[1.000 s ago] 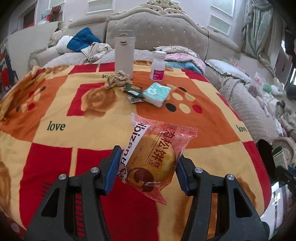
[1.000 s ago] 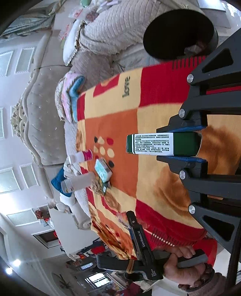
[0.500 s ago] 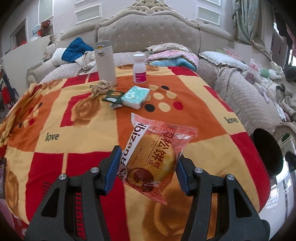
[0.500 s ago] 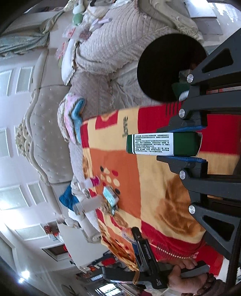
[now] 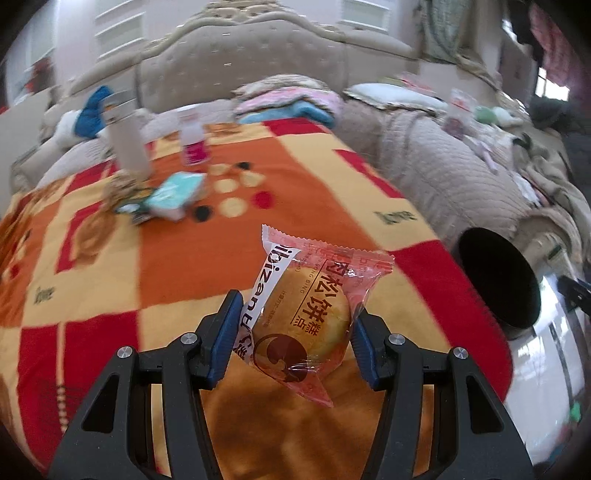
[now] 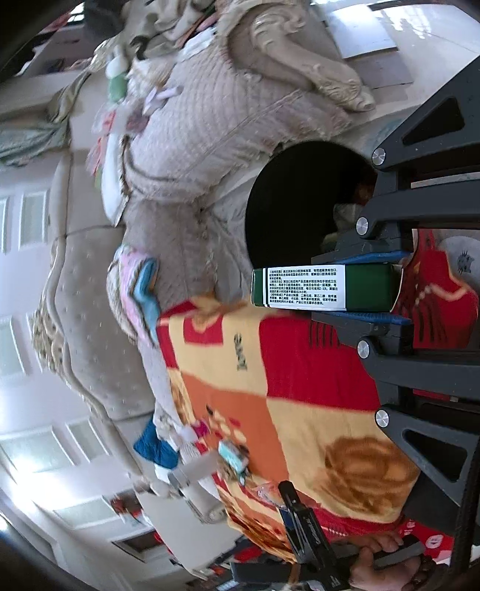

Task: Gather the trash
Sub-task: 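Carry the pastry packet and tube box over the black bin, then open both tools to drop the packet and tube box into the bin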

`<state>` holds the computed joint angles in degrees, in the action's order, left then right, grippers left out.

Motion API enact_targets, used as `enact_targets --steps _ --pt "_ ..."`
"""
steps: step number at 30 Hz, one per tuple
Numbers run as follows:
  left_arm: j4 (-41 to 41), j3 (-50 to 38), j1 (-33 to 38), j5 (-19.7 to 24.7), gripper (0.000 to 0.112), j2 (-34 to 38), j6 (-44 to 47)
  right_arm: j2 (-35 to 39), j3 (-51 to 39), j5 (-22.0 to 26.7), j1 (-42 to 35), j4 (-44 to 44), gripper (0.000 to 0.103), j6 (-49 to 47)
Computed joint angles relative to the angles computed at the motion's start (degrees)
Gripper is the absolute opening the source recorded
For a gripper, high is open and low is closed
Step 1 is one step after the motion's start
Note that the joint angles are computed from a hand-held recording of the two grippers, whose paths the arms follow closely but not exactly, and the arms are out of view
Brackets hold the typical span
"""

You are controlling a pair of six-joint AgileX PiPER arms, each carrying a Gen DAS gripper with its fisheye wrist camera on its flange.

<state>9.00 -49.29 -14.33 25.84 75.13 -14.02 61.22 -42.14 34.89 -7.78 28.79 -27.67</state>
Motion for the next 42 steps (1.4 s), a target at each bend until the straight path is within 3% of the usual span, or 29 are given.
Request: enact_targets --steps 8,16,24,28,30,32,42 --pt "-19.27 -12.95 -10.64 1.4 0.054 12.7 23.75 8.56 -0.72 -1.17 -7.99 6.52 0.02 -7.01" --pt "-20.48 -31.72 -17.55 7.08 0.054 28.74 23.42 14.56 -1.0 -5.22 -9.62 9.87 0.02 -8.98" --pt "-18.63 -38.24 -19.37 8.66 0.054 36.22 20.05 17.91 -2.79 -4.85 -12.66 13.47 0.02 -12.99" --pt "-20.36 -40.1 -20.16 9.46 0.055 38.1 21.53 18.93 -3.93 -4.47 -13.18 14.3 0.02 -14.41" --pt "-20.64 -40.88 -20.43 10.35 0.056 38.75 21.9 19.14 -3.89 -3.88 -13.96 16.23 0.037 -15.93" --pt "-19.78 -40.67 -20.62 10.38 0.056 38.37 21.09 18.51 -3.38 -4.83 -14.15 16.71 0.042 -15.91" --pt "-24.43 -30.03 -16.68 8.38 0.063 28.38 24.5 11.63 -3.22 -2.83 -12.29 10.88 0.042 -7.01"
